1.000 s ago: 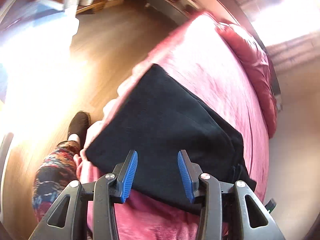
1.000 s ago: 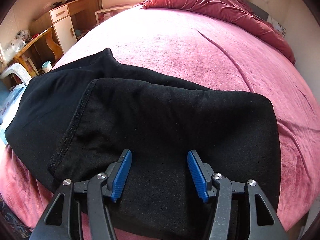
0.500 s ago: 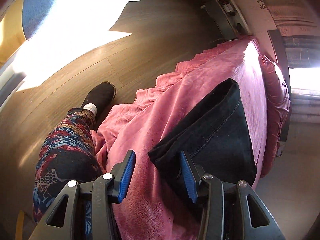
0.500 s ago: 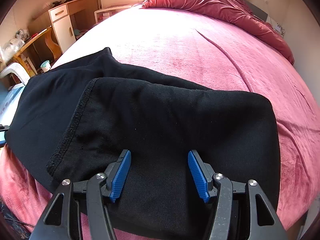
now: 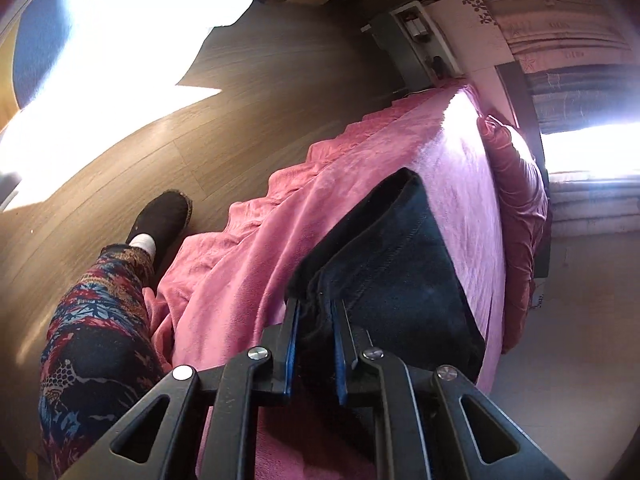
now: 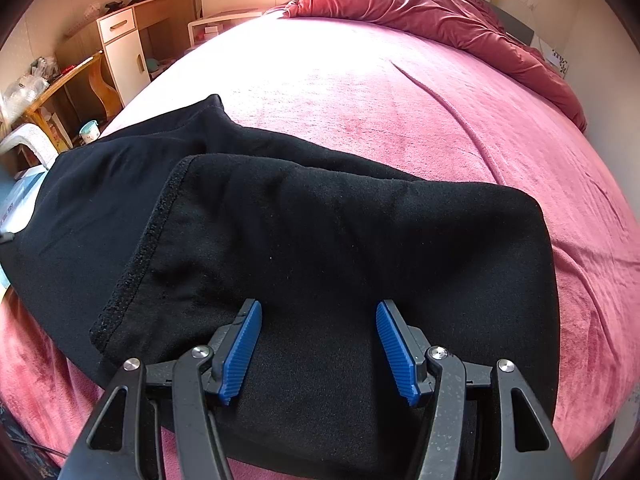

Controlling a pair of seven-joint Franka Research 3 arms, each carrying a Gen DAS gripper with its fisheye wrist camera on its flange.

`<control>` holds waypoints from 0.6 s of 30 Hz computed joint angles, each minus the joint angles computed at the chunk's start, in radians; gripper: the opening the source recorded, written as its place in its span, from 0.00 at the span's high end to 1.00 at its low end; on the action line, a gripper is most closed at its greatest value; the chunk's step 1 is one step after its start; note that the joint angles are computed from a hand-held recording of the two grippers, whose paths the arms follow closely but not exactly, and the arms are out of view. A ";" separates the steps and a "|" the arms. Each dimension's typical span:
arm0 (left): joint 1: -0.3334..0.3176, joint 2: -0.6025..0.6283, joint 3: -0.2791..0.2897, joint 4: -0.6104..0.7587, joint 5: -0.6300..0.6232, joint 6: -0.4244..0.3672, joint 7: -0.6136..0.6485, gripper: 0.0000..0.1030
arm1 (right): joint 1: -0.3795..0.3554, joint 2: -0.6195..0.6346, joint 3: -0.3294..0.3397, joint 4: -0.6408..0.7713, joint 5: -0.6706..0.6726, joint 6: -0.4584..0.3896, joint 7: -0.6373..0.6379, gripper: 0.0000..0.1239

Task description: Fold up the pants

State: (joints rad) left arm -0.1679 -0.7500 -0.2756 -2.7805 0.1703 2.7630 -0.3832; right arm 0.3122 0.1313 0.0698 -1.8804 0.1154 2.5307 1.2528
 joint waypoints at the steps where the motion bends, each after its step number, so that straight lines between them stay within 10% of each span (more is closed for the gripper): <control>1: 0.019 0.001 -0.013 0.022 0.030 0.011 0.017 0.87 | -0.002 0.001 0.000 0.002 0.006 -0.003 -0.005 0.51; 8: 0.058 0.194 -0.030 0.279 0.198 0.226 0.273 0.87 | -0.039 0.024 0.000 0.091 0.132 -0.105 -0.076 0.51; 18: -0.233 0.590 0.098 0.665 -0.034 0.217 0.886 0.87 | -0.175 0.164 0.049 0.435 0.733 -0.603 -0.303 0.39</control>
State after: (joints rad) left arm -0.4006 -0.1598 -0.1774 -2.1159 0.1359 2.9799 0.5023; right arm 0.1368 0.2957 0.1190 -1.4459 0.8485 1.9275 0.9493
